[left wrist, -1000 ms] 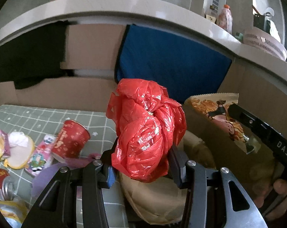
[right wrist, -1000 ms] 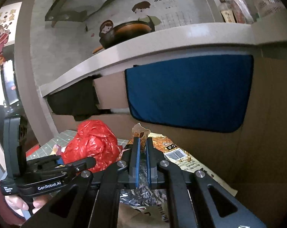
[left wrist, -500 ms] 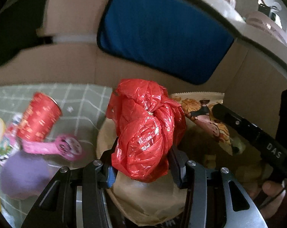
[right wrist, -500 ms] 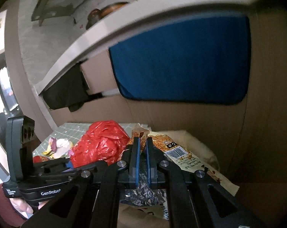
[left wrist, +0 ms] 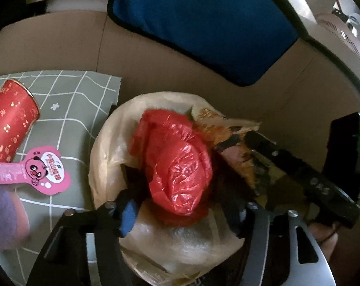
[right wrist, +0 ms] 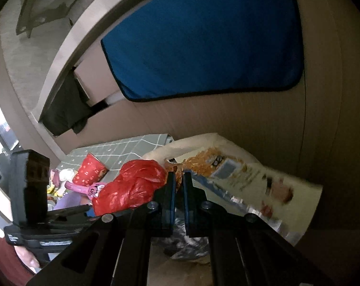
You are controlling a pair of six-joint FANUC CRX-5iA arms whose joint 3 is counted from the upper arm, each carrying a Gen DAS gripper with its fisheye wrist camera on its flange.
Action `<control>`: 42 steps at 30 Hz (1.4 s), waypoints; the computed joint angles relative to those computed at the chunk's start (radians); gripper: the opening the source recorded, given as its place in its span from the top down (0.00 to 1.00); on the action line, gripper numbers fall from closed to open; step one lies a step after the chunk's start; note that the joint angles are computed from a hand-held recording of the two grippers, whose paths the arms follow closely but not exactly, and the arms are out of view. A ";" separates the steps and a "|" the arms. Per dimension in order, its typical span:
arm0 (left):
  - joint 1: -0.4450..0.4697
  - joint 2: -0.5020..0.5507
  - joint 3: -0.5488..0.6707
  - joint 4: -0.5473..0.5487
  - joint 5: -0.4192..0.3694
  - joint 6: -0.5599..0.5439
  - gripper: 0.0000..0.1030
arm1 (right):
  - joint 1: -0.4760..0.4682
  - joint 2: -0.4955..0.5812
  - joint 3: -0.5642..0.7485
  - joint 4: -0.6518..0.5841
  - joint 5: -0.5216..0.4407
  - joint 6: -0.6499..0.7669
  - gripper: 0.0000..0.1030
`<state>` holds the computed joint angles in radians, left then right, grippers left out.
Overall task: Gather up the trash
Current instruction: 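Carry the red bag and wrapper over the wastebasket with both tools, then open both tools to drop the bag and wrapper into the wastebasket, then grasp the red can with the left tool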
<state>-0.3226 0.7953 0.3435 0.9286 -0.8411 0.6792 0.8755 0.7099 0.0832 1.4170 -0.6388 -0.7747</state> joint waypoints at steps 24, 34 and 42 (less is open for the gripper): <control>0.051 -0.344 -0.464 0.298 0.334 -0.336 0.36 | 0.067 0.097 0.231 -0.366 0.003 0.418 0.55; 0.097 -0.459 -0.633 0.504 0.453 -0.510 0.39 | 0.124 0.063 0.216 -0.237 -0.057 0.374 0.55; 0.120 -0.540 -0.747 0.761 0.556 -0.687 0.41 | 0.180 0.170 0.403 -0.130 -0.208 0.435 0.55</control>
<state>-0.2027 0.2552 -0.4034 1.6899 -0.2852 -0.0082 1.0550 0.8798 0.4861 1.2874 -0.8468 -0.3395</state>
